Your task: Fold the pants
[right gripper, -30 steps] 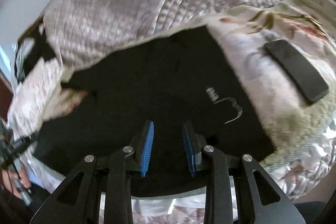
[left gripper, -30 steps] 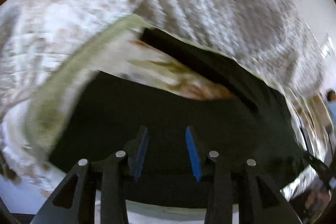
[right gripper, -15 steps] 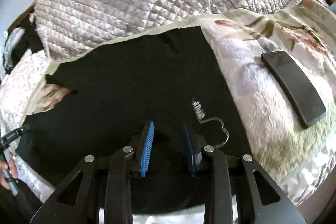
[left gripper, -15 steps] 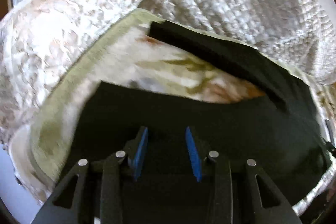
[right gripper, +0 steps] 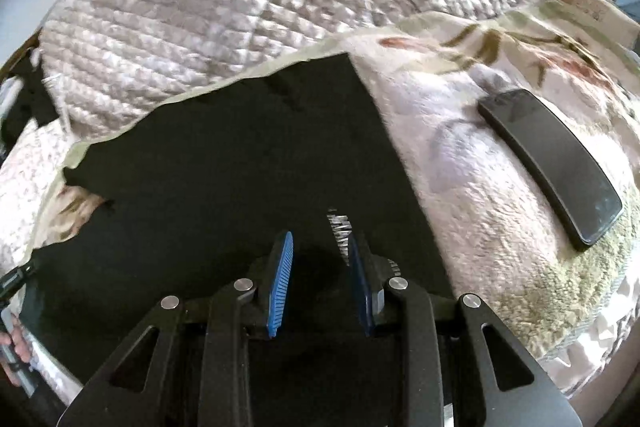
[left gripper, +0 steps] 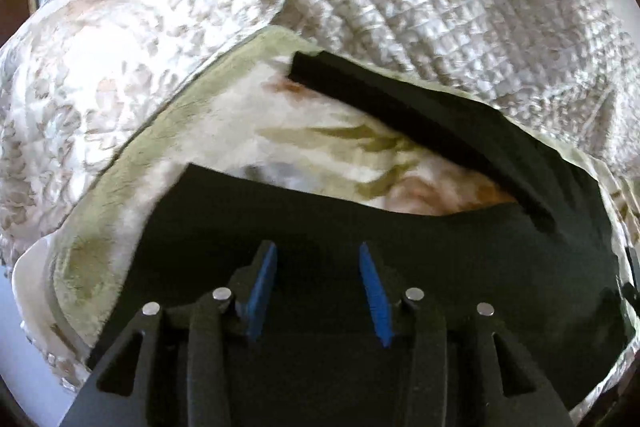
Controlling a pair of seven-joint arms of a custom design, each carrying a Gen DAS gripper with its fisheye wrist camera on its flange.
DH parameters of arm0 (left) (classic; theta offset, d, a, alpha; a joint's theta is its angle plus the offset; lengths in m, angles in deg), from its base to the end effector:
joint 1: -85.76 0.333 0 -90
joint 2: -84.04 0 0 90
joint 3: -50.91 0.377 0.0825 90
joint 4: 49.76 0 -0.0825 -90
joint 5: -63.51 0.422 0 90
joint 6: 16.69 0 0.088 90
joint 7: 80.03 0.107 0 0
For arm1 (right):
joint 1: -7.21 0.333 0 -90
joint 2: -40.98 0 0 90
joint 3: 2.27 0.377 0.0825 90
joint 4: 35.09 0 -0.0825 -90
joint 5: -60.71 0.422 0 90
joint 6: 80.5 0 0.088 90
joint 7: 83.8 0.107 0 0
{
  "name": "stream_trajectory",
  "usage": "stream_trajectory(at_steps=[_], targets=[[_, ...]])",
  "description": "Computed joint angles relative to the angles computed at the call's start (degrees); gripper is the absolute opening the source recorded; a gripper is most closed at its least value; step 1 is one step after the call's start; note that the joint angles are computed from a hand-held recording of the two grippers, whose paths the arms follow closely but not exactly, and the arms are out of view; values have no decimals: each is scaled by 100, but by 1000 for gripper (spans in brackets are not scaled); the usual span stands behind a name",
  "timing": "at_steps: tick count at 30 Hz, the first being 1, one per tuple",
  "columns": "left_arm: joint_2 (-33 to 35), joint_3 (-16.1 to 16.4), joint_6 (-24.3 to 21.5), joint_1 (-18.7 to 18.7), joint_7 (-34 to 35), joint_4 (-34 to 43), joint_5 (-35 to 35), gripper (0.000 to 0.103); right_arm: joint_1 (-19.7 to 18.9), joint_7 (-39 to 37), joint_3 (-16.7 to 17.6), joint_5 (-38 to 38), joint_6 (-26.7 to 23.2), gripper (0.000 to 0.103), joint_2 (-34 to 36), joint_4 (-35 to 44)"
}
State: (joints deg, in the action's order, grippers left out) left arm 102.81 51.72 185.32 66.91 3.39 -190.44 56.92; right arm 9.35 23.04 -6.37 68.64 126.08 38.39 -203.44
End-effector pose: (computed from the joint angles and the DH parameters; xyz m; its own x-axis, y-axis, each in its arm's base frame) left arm 0.5379 -0.1607 0.2777 -0.1216 -0.9861 0.1128 -0.7456 0.0157 -0.6662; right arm 0.3837 -0.0305 0.3008 -0.3758 -0.8992 -0.2242 -0.6634 0.4299 -0.6124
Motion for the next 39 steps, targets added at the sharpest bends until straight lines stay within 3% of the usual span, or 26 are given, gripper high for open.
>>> stream_trajectory(at_steps=[8,9,10,12,24,27,30,35,37,39], targets=[[-159,-125,150,-334,359,-233,-37,47,184,493,-56,-1196,51,29,-143,-24],[-184,-147,180,-368,420,-270,-58,47,216,512,-52,-1263,75,32,-151,-27],[-212,-209,213,-345,440,-309,-19,48,253,541,-48,-1346,94,42,-152,-24],[-254,-272,239,-348,493,-369,-43,48,305,513,-5,-1335,147,53,-154,-31],[-333,-455,210,-412,679,-412,-192,56,594,338,77,-1176,-208,53,-282,88],[-323,-662,42,-103,420,-305,260,57,668,535,-127,-1525,-451,53,-311,189],[-298,-665,-149,-32,303,-114,565,59,832,1163,-689,-2604,-677,53,-327,375],[-90,-1235,-575,853,-398,541,1835,62,1160,3340,-1936,-5853,-981,57,-13,1262],[93,-1503,-749,1211,-622,923,2277,66,995,4458,-2077,-7329,-904,60,272,1856],[349,-1576,-916,1331,-692,1404,2566,67,750,5072,-1955,-8087,-899,61,498,2324]])
